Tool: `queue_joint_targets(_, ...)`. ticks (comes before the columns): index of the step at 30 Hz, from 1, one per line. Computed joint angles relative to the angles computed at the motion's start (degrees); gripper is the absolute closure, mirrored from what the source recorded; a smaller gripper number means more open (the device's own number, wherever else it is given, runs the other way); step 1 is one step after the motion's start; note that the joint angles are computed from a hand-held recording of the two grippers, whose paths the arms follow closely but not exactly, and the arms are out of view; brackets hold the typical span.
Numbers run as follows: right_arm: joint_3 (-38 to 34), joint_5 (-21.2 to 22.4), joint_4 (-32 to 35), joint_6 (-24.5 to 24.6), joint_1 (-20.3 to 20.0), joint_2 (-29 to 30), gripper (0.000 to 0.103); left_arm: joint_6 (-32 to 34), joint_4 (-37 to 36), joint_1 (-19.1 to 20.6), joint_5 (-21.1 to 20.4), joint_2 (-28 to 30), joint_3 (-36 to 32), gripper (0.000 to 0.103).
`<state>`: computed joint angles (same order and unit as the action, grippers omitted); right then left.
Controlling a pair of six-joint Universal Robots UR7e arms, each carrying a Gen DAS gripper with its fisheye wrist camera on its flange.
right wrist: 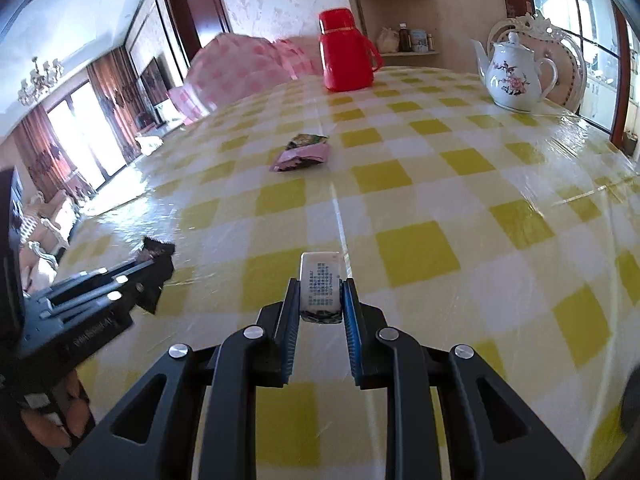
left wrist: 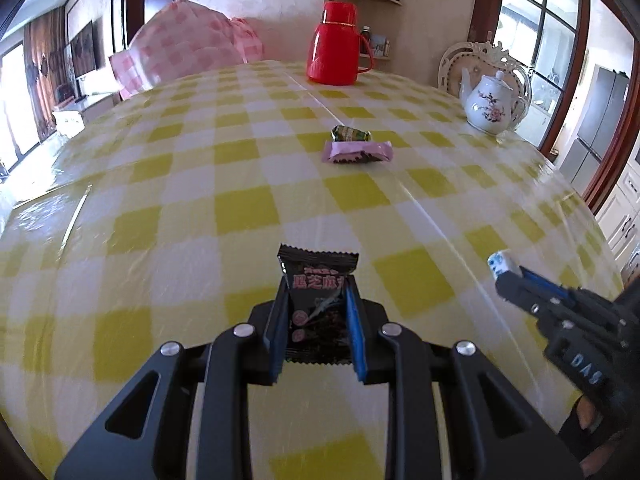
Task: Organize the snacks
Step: 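Grasp the dark chocolate wrapper with the left tool while the right tool grasps the small white candy, then carry the chocolate and candy to the white box and open both tools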
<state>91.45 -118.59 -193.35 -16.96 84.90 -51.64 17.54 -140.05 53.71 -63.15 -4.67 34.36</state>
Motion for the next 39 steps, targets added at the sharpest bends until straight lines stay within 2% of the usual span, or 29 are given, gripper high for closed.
queue_joint_targets(3,4.1,0.9,-4.2,0.2,1.0,-1.2,0.082,0.2,-3.2,0.0,1.0,-4.6,8.9,0.077)
queue_joint_targets(10,11.0,2.4,-10.1,1.1,3.2,-2.0,0.082,2.6,-11.7,0.0,2.2,-13.1,23.8,0.077)
queue_joint_targets(20,14.1,0.0,-12.2,0.4,7.3,0.3,0.082,6.5,-19.9,0.2,3.6,-22.7,38.2,0.077)
queue_joint_targets(30,12.9,-2.1,-12.0,-3.3,12.8,4.4,0.082,10.3,-27.6,1.7,4.2,-31.9,49.7,0.077)
queue_joint_targets(39,9.6,-1.4,-7.5,-5.7,16.8,8.7,0.082,12.4,-29.4,5.2,7.3,-37.7,54.6,0.077)
